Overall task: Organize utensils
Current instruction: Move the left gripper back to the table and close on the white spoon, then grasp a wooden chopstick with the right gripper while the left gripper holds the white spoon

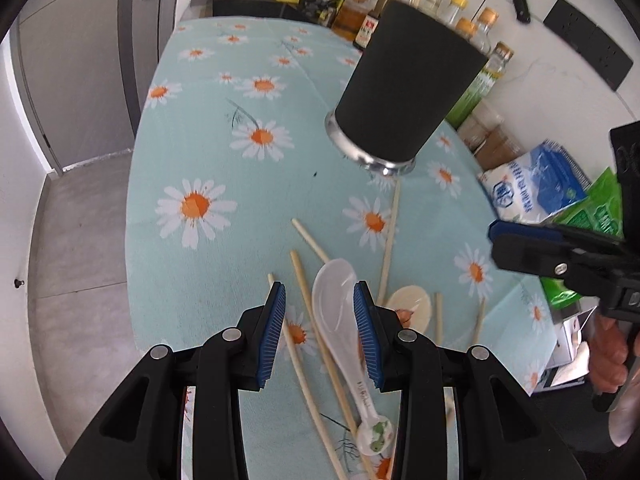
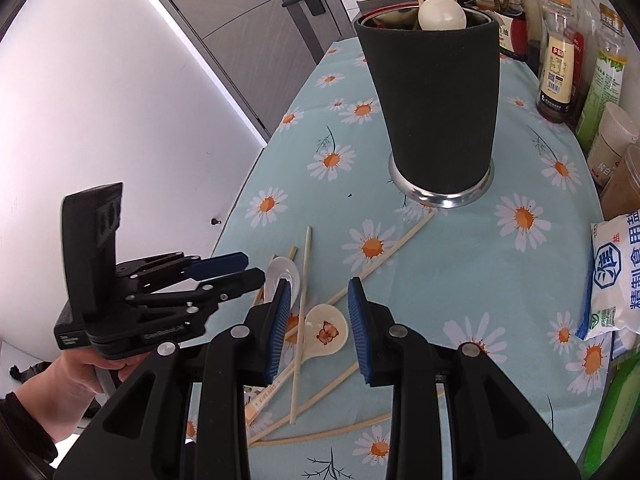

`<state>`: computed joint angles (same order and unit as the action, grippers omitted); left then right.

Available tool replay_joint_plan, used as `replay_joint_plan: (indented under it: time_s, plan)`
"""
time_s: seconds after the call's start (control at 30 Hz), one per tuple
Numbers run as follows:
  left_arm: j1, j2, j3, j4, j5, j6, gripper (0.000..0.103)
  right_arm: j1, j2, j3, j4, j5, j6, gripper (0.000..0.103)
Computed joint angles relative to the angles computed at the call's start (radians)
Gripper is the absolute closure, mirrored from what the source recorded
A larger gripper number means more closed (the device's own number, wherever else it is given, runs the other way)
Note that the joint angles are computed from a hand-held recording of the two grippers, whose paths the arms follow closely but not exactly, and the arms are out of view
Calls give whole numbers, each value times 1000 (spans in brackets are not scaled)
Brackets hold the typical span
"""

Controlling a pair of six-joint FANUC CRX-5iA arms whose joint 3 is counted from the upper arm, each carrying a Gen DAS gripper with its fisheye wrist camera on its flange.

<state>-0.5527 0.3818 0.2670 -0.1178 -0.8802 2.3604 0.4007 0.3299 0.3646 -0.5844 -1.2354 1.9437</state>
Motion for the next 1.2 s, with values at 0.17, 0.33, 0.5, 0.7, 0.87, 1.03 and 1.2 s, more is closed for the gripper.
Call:
replay_joint_plan:
  time_s: [0.17, 0.33, 0.5, 0.7, 0.87, 1.03, 1.2]
  plan:
    - [22, 27, -4, 74, 1, -87, 71, 1, 16, 19, 7, -4, -5, 72]
    - [27, 39, -1, 104, 1, -139, 86, 9, 38, 50, 21, -11, -18, 72]
    - [31, 41, -10, 122, 12, -157, 95, 20, 59, 83, 33, -26, -23, 72]
    - [31, 32, -20, 133, 35, -155, 98, 36, 82, 123, 57, -53, -24, 72]
    - [28, 17, -35, 144, 54, -155, 98, 45, 138, 201, 62, -127, -44, 72]
    - [29, -12, -65, 146, 82, -127, 98, 41, 215, 304, 29, -227, -89, 72]
    - [26, -51, -96, 122, 101, -76, 98, 52, 274, 375, 24, -292, -138, 72]
